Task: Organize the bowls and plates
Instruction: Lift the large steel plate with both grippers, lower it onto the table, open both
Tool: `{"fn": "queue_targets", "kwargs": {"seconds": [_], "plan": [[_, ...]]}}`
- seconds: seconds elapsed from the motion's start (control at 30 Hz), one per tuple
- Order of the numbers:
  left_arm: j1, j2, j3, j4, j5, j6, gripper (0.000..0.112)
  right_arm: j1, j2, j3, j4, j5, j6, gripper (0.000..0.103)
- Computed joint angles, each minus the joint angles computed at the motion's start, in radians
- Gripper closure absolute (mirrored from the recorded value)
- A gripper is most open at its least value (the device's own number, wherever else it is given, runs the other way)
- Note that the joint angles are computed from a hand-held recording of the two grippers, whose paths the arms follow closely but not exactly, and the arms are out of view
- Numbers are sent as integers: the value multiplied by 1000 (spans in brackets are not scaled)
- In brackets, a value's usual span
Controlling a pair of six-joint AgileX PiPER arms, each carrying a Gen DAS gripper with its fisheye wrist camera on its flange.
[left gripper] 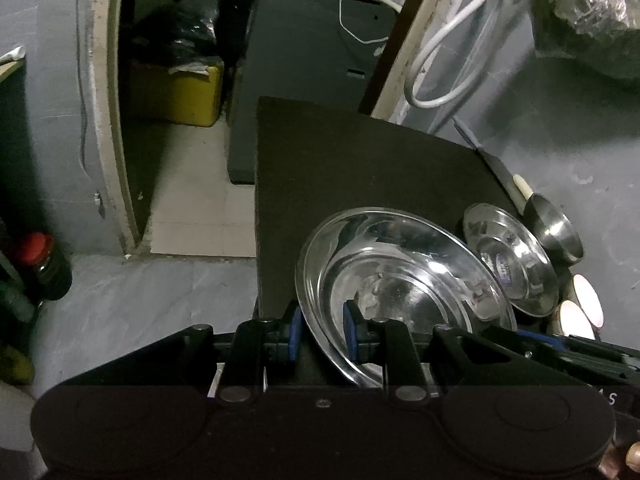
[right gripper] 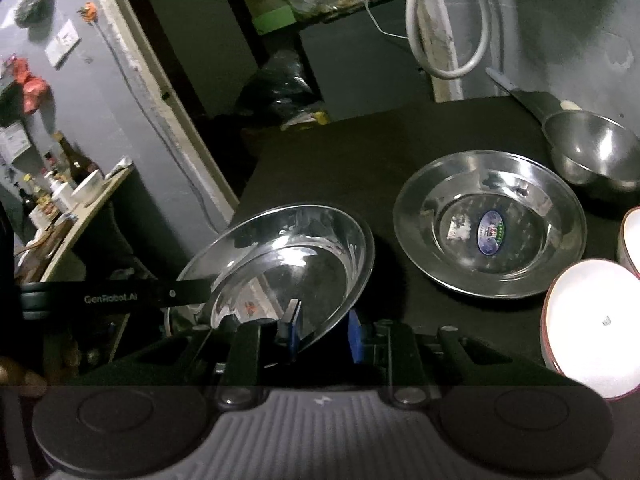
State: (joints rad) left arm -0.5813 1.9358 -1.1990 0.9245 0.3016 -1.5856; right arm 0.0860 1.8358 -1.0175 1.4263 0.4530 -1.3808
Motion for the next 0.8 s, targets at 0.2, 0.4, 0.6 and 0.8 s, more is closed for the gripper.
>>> {"fn": "queue_targets", "kwargs": {"seconds": [0.2, 0.4, 0.6, 0.8], "plan": [[-76, -57, 54, 123, 54, -179, 89, -57, -65, 66, 32, 70, -95, 76], [-172, -99, 79, 166, 121, -272, 89, -144, -150, 136, 4, 149, -139, 76], [-274, -118, 74, 132, 189, -276, 89, -247, -230, 209, -45, 227, -169, 76], [-354, -116, 62, 68, 230, -247, 89, -353, -288, 273, -104, 302, -190, 76]]}}
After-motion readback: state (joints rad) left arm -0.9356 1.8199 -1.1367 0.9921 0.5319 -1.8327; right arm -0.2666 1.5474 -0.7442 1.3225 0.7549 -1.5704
